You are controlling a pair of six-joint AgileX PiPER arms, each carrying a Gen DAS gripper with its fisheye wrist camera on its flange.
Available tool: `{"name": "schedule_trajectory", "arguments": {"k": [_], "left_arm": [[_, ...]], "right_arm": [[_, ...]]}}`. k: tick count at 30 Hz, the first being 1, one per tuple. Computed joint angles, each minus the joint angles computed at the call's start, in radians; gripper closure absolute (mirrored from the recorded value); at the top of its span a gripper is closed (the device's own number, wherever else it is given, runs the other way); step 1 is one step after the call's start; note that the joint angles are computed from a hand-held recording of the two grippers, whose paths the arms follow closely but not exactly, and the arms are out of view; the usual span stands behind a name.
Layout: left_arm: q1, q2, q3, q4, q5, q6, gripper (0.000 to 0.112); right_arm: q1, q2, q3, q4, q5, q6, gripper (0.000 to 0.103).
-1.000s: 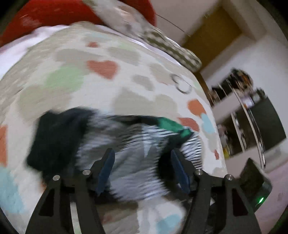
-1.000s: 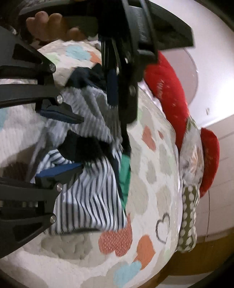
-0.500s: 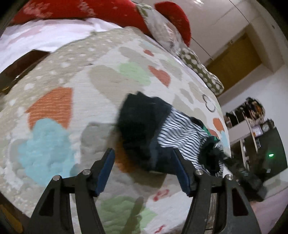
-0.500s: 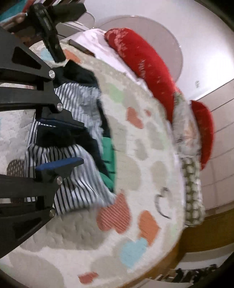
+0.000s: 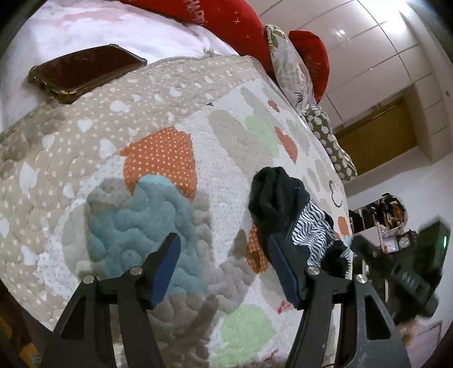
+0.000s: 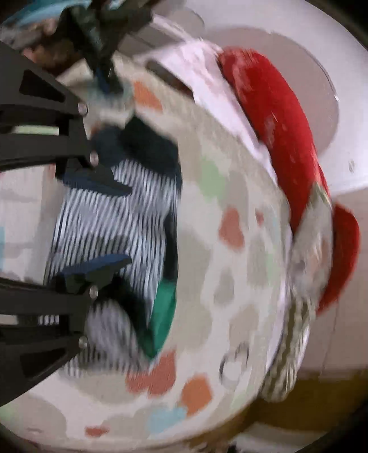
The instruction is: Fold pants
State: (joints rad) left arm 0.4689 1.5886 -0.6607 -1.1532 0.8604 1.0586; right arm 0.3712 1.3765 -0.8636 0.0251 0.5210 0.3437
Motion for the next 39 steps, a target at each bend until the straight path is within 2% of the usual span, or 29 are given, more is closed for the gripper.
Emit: {"name": "schedule_trajectory", "arguments": {"k": [3, 5, 8, 11, 13, 15, 16, 18, 20, 24, 28, 29, 30, 31, 32, 34, 39], "left_arm": [[0.020, -0.014, 0.018, -0.006, 0.011, 0.030, 0.049], [0.032, -0.021, 0.029, -0.011, 0.017, 0.048, 0.049], [0.035, -0.033, 0.045, -0.021, 0.013, 0.073, 0.048], [0.027, -0.036, 0.057, -0.035, 0.010, 0.096, 0.046], [0.028, -0.032, 0.064, -0.042, 0.018, 0.110, 0.045], [0.021, -0.031, 0.070, -0.050, 0.012, 0.119, 0.045], [0.014, -0.034, 0.073, -0.053, 0.004, 0.120, 0.045], [-0.013, -0.043, 0.077, -0.067, -0.017, 0.120, 0.045], [-0.054, -0.056, 0.087, -0.097, -0.040, 0.141, 0.045], [-0.178, -0.053, 0.085, -0.154, -0.069, 0.178, 0.044], [-0.345, -0.048, 0.067, -0.224, -0.193, 0.196, 0.041], [-0.381, -0.042, 0.050, -0.215, -0.216, 0.168, 0.045], [-0.413, -0.037, 0.031, -0.197, -0.234, 0.133, 0.054], [-0.438, -0.033, 0.009, -0.162, -0.242, 0.086, 0.078], [-0.461, -0.028, -0.017, -0.114, -0.236, 0.034, 0.094], [-0.505, -0.057, -0.038, -0.056, -0.241, -0.036, 0.097], [-0.686, -0.154, -0.065, 0.092, -0.335, -0.228, 0.097]], "right_arm": [[0.050, 0.195, -0.202, 0.153, 0.086, -0.123, 0.042], [0.080, 0.305, -0.311, 0.161, 0.119, -0.121, 0.041], [0.142, 0.484, -0.517, 0.054, 0.213, -0.010, 0.038], [0.186, 0.670, -0.739, -0.036, 0.379, 0.079, 0.032], [0.216, 0.750, -0.826, -0.112, 0.457, 0.133, 0.031], [0.238, 0.775, -0.845, -0.156, 0.481, 0.157, 0.032], [0.250, 0.769, -0.837, -0.181, 0.480, 0.163, 0.036], [0.256, 0.742, -0.810, -0.213, 0.482, 0.175, 0.063], [0.232, 0.696, -0.756, -0.176, 0.442, 0.157, 0.071], [0.150, 0.589, -0.638, -0.008, 0.353, 0.047, 0.072], [0.084, 0.535, -0.592, 0.158, 0.323, -0.074, 0.072], [0.079, 0.534, -0.598, 0.178, 0.326, -0.085, 0.072], [0.060, 0.513, -0.574, 0.220, 0.312, -0.121, 0.072], [0.047, 0.501, -0.563, 0.247, 0.307, -0.143, 0.072], [0.040, 0.498, -0.565, 0.263, 0.307, -0.154, 0.072], [0.003, 0.448, -0.505, 0.338, 0.281, -0.216, 0.072], [-0.117, 0.311, -0.330, 0.563, 0.212, -0.442, 0.072]]}}
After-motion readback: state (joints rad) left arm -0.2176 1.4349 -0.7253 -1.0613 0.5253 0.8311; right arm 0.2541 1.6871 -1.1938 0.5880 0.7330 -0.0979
